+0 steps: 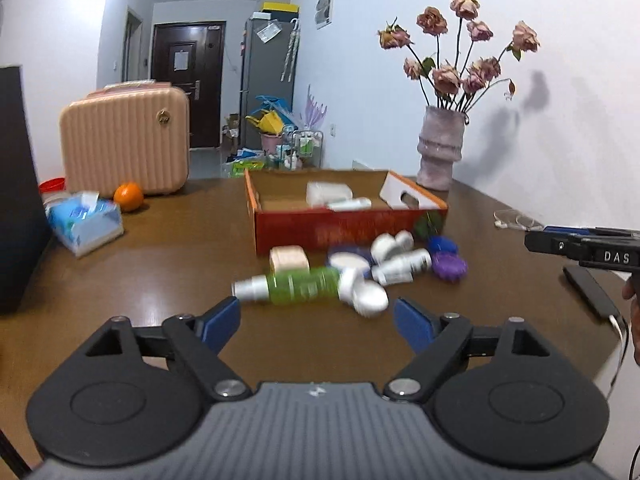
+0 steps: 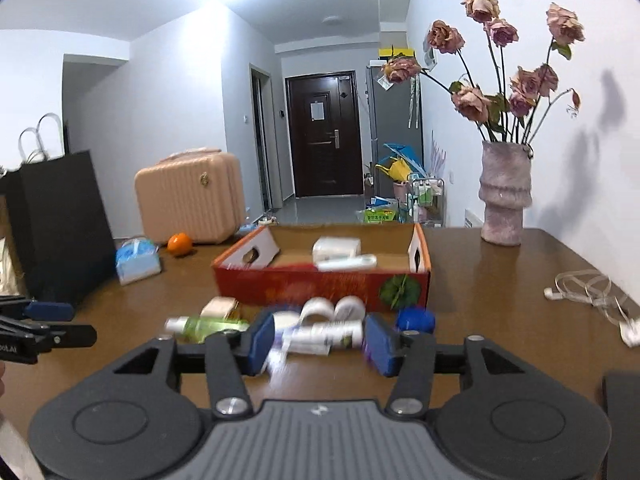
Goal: Organize rigid objects
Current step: 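Withdraw the right gripper from the box toward the table items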
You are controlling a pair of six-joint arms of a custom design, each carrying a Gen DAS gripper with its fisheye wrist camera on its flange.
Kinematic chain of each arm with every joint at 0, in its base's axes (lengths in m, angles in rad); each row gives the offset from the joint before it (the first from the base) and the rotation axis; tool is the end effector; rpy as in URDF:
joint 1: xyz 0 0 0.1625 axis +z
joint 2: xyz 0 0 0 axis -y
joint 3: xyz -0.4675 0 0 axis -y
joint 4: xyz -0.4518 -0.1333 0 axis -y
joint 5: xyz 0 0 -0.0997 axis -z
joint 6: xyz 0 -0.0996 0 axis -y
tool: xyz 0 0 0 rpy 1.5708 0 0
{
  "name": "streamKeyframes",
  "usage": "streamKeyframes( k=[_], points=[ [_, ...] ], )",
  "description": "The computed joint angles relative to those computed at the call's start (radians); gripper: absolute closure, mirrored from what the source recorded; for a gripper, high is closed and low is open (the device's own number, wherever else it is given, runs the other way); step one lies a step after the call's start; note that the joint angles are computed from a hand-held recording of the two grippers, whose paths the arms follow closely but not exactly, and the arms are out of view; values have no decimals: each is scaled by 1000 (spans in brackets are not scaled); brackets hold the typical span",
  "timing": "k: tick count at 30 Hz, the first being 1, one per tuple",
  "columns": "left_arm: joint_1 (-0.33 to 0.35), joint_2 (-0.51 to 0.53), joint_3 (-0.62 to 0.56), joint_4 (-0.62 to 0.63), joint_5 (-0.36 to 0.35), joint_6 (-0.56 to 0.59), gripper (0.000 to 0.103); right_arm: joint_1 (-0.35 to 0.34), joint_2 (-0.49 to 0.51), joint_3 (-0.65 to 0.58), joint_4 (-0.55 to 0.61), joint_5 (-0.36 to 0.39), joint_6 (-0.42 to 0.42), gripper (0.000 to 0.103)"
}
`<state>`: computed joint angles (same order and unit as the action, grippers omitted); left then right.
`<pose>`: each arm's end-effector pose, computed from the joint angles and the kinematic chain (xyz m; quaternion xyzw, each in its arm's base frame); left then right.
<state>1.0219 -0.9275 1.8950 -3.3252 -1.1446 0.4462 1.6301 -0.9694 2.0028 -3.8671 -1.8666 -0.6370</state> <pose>-0.2014 -0.6638 0.1711 0.3596 0.8319 -0.3842 0.1758 0.1406 -0.6095 0.2260 0.1906 -0.7801 0.5258 0.2803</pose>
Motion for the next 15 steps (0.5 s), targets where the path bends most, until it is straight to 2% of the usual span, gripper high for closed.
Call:
streamKeyframes(
  k=[4,7,10,15],
  points=[
    [-19,-26,108,-100,42,24,16,-2,19,92,-107,-8,5,49],
    [-18,-55,157,-120,19,18,15,-14,25,135,-124,-4,33,49],
    [-20,-60,170,-129,23,18,14,-12,40,143,-127,-32,30,49],
    [-9,-32,132,-89,28,-4,14,-17,53,127,-114,-34,29,49]
  ],
)
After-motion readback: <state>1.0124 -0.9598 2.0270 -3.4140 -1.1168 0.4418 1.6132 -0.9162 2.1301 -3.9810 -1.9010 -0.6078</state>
